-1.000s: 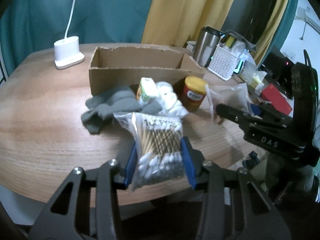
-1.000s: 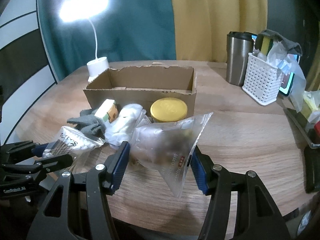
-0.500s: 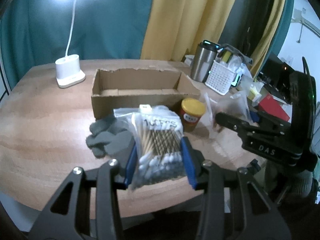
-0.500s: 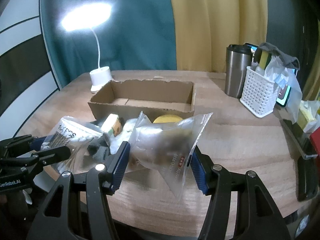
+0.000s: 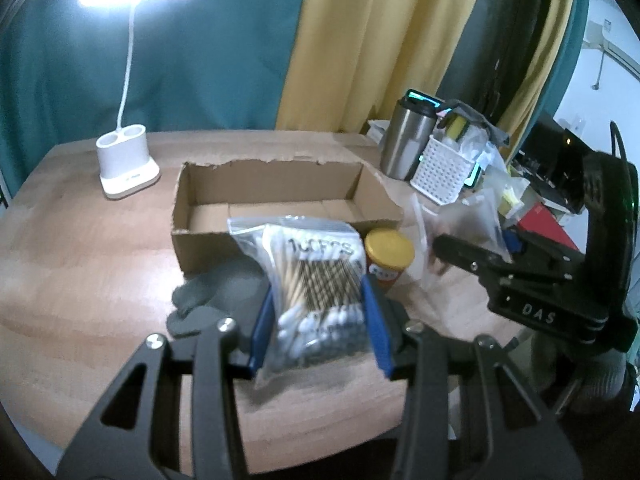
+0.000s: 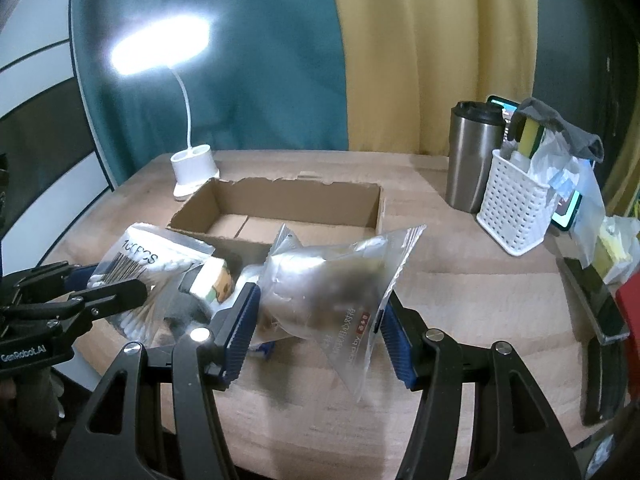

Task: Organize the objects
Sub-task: 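Carry the swab bag and snack bag over the cardboard box with both tools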

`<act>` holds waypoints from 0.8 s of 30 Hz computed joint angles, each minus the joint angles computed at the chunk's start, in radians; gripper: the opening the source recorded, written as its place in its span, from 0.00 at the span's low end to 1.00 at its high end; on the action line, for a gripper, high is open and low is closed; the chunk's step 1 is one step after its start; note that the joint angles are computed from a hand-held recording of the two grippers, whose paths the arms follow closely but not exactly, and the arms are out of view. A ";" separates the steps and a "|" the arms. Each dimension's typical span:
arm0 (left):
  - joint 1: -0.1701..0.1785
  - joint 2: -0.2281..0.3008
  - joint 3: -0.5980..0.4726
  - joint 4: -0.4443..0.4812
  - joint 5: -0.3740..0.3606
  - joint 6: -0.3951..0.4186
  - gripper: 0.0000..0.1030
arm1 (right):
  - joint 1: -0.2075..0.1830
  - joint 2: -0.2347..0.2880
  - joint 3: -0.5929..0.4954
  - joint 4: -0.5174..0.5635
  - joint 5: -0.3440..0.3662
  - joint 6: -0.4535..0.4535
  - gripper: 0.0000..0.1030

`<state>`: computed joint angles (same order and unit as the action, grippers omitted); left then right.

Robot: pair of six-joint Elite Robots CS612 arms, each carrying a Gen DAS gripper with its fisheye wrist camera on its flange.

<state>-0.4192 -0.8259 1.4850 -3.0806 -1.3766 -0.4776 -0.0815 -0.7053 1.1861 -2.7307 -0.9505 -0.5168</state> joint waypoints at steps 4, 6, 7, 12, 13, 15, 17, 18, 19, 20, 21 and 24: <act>0.008 0.013 -0.027 0.006 -0.005 0.008 0.42 | 0.004 0.014 -0.033 0.021 -0.004 0.000 0.60; 0.014 0.021 -0.044 0.014 -0.013 0.005 0.42 | 0.006 0.021 -0.049 0.028 -0.004 -0.001 0.60; 0.015 0.023 -0.049 0.017 -0.013 0.006 0.42 | 0.008 0.027 -0.060 0.036 -0.006 0.003 0.60; 0.025 0.039 -0.082 0.030 -0.023 0.010 0.42 | 0.014 0.047 -0.104 0.065 -0.004 0.006 0.60; 0.025 0.042 -0.087 0.033 -0.022 0.010 0.42 | 0.015 0.050 -0.110 0.068 -0.004 0.007 0.60; 0.028 0.049 -0.100 0.039 -0.028 0.006 0.42 | 0.017 0.057 -0.123 0.077 -0.006 0.008 0.60; 0.030 0.056 -0.112 0.042 -0.030 0.010 0.42 | 0.018 0.063 -0.136 0.088 -0.006 0.006 0.60; 0.032 0.059 -0.119 0.045 -0.034 0.009 0.42 | 0.019 0.067 -0.143 0.094 -0.008 0.005 0.60; 0.032 0.062 -0.123 0.047 -0.034 0.009 0.42 | 0.020 0.070 -0.151 0.100 -0.008 0.005 0.60; 0.034 0.064 -0.129 0.049 -0.034 0.008 0.42 | 0.021 0.073 -0.157 0.104 -0.007 0.006 0.60; 0.035 0.067 -0.135 0.049 -0.034 0.009 0.42 | 0.021 0.077 -0.166 0.111 -0.006 0.006 0.60; 0.038 0.076 -0.152 0.058 -0.033 0.007 0.42 | 0.024 0.088 -0.189 0.127 -0.003 0.001 0.60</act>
